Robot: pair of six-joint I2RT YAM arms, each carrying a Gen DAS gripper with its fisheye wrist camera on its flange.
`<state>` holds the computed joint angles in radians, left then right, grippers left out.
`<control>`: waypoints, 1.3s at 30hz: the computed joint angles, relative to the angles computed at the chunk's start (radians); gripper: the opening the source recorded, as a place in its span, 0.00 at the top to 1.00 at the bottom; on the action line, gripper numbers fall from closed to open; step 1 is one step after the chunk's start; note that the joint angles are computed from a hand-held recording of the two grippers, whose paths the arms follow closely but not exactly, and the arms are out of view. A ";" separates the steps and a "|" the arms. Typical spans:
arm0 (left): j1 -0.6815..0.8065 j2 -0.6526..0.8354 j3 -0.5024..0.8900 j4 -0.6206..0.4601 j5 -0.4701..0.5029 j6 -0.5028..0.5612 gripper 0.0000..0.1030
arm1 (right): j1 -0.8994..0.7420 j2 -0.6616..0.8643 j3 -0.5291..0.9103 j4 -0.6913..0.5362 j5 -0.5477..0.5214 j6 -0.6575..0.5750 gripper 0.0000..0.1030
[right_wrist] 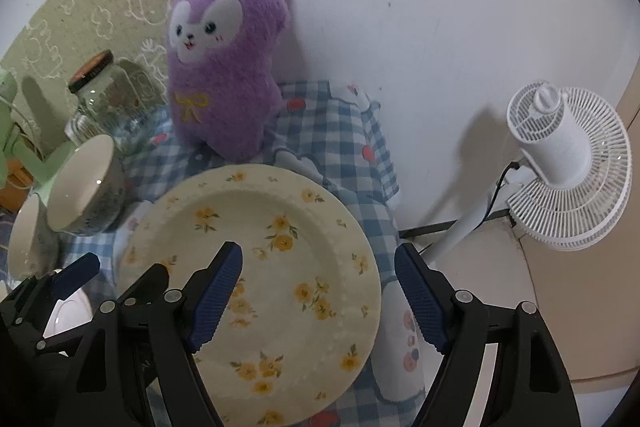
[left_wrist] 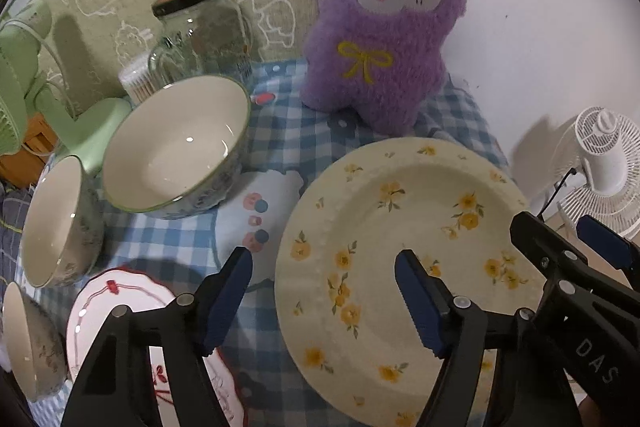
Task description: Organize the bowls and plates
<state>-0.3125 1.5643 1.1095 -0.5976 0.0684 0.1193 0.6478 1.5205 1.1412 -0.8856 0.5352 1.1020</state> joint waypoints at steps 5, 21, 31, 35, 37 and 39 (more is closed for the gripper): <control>-0.008 0.034 -0.015 0.031 -0.007 0.015 0.29 | -0.021 0.028 -0.025 0.021 -0.008 -0.015 0.28; -0.013 0.095 -0.022 0.070 0.008 0.022 0.34 | -0.059 0.077 -0.078 0.107 -0.044 -0.068 0.41; -0.011 0.103 -0.024 0.081 0.025 0.029 0.30 | -0.066 0.078 -0.094 0.132 -0.055 -0.065 0.42; -0.010 0.099 -0.030 0.084 0.034 0.030 0.32 | -0.061 0.071 -0.101 0.136 -0.049 -0.056 0.46; -0.002 0.095 -0.030 0.085 0.031 0.017 0.39 | -0.063 0.070 -0.100 0.133 -0.054 -0.054 0.46; 0.004 0.097 -0.024 0.075 0.036 0.011 0.39 | -0.063 0.067 -0.097 0.124 -0.058 -0.051 0.47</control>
